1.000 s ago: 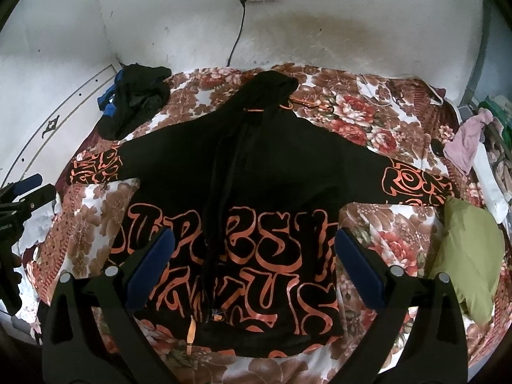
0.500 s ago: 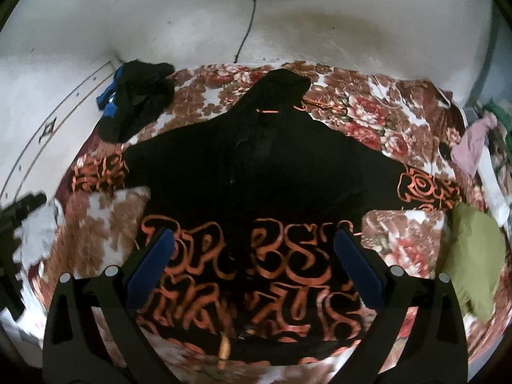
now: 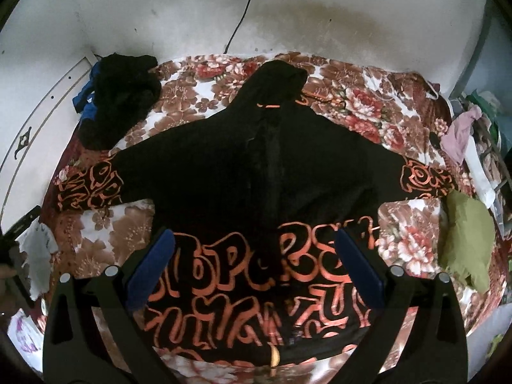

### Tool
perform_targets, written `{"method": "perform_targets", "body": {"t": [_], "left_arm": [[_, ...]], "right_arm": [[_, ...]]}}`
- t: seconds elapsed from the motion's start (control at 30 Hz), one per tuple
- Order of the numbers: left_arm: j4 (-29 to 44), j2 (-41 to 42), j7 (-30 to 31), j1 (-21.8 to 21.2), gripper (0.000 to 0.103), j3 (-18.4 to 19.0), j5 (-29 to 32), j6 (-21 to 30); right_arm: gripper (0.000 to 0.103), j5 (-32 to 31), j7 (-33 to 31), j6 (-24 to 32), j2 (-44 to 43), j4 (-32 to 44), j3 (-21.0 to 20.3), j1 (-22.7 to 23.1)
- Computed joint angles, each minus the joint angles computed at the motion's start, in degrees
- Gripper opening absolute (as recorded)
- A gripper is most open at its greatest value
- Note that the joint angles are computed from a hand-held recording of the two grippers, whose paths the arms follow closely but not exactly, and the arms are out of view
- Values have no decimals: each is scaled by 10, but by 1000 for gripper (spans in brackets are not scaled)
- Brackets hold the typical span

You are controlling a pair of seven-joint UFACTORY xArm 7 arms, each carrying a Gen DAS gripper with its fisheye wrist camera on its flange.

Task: Fold large clothes
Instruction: 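Grasp the hoodie sleeve cuff with the left gripper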

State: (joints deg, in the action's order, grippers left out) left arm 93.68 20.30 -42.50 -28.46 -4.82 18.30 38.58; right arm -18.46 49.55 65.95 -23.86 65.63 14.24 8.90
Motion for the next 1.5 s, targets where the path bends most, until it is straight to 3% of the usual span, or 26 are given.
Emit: {"method": "perform_targets", "body": {"t": [0.23, 0.37, 0.47, 0.7, 0.8, 0.97, 1.07, 1.1, 1.2, 1.33, 1.5], "left_arm": [[38, 87, -20, 54, 98, 27, -47, -31], [65, 135, -7, 78, 98, 26, -86, -54], [86, 177, 28, 109, 98, 6, -135, -81], [96, 231, 46, 133, 97, -1, -201, -131], [116, 255, 47, 134, 91, 1, -213, -121], [154, 288, 43, 137, 89, 2, -229, -118], [168, 299, 5, 130, 72, 22, -232, -118], [169, 300, -3, 128, 61, 26, -229, -117], [130, 286, -22, 157, 44, -1, -266, -162], [130, 276, -3, 155, 19, -4, -256, -159], [170, 277, -4, 119, 15, 31, -209, -131]], "right_arm": [[98, -22, 39, 13, 104, 75, 6, 15], [98, -34, 50, 9, 156, 103, -7, 35], [98, -21, 31, -6, 195, 114, -25, 49], [98, -5, 27, -47, 275, 130, -55, 74], [98, 7, 18, -62, 296, 136, -62, 83], [98, 8, -28, -63, 302, 140, -65, 96], [98, -30, -40, -49, 304, 142, -66, 107], [99, -31, -49, -50, 304, 140, -66, 108], [98, -31, -59, -59, 307, 131, -69, 108], [98, -19, -71, -93, 326, 124, -73, 104], [98, -15, -88, -140, 362, 128, -83, 103]]}}
